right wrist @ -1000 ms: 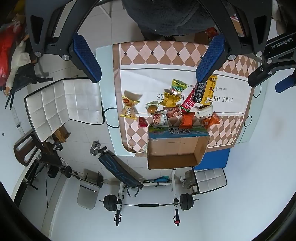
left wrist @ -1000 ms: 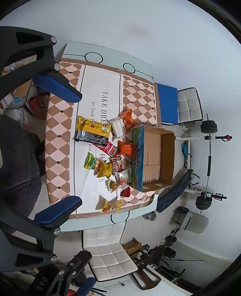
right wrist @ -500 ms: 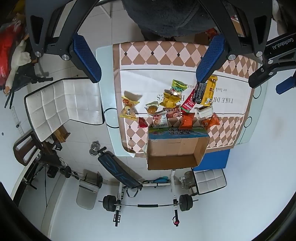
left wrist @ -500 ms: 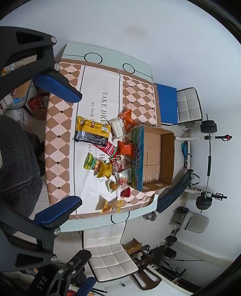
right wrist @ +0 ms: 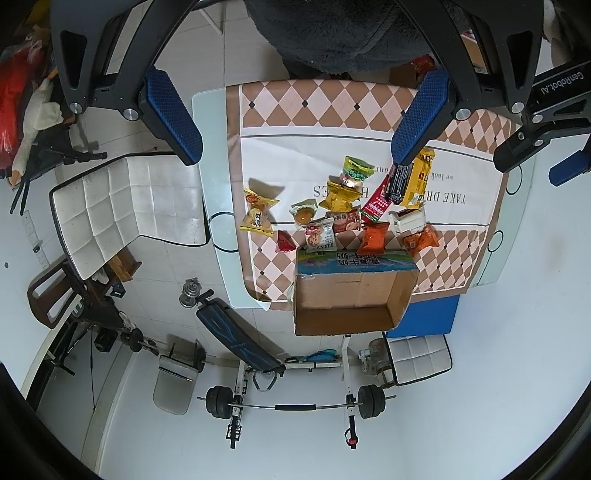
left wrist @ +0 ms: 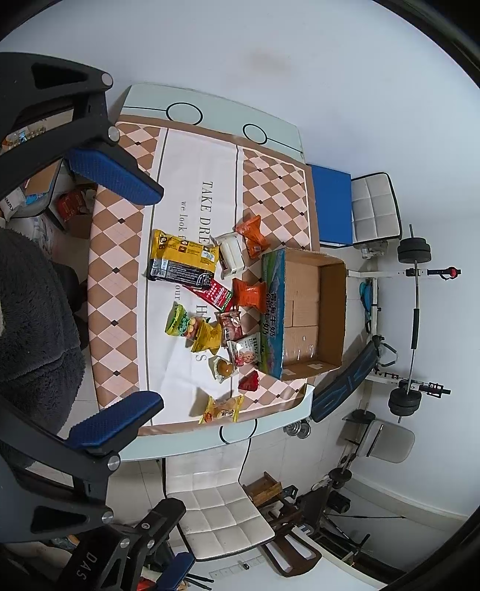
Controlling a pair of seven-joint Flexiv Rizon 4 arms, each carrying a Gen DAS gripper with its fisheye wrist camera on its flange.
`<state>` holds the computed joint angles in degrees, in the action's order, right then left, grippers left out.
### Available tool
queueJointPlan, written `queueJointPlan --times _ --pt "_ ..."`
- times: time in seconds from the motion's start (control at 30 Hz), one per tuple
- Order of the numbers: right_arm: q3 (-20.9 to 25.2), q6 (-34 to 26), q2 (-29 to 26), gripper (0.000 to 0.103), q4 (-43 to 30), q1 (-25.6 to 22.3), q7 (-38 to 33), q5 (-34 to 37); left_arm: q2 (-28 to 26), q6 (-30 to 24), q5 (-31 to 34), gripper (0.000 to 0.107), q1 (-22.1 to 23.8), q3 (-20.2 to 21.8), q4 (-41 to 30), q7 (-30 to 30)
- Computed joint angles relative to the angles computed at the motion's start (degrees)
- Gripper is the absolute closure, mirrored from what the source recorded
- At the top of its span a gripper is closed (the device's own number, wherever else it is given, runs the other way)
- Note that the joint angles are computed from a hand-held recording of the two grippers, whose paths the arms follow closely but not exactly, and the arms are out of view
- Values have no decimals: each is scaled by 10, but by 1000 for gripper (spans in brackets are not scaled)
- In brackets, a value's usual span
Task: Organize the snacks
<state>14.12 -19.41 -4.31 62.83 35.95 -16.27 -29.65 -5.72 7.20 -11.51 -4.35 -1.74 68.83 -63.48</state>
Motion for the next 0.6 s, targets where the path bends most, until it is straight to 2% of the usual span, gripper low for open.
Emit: queueJointPlan --times 0.5,0.6 --pt "-7 -4 -13 0 -23 7 -14 -9 -7 -4 0 4 -1 -2 -14 -4" --pt "-7 -4 -12 0 -20 8 -10 -9 -21 -23 2 4 -1 -7 -49 -12"
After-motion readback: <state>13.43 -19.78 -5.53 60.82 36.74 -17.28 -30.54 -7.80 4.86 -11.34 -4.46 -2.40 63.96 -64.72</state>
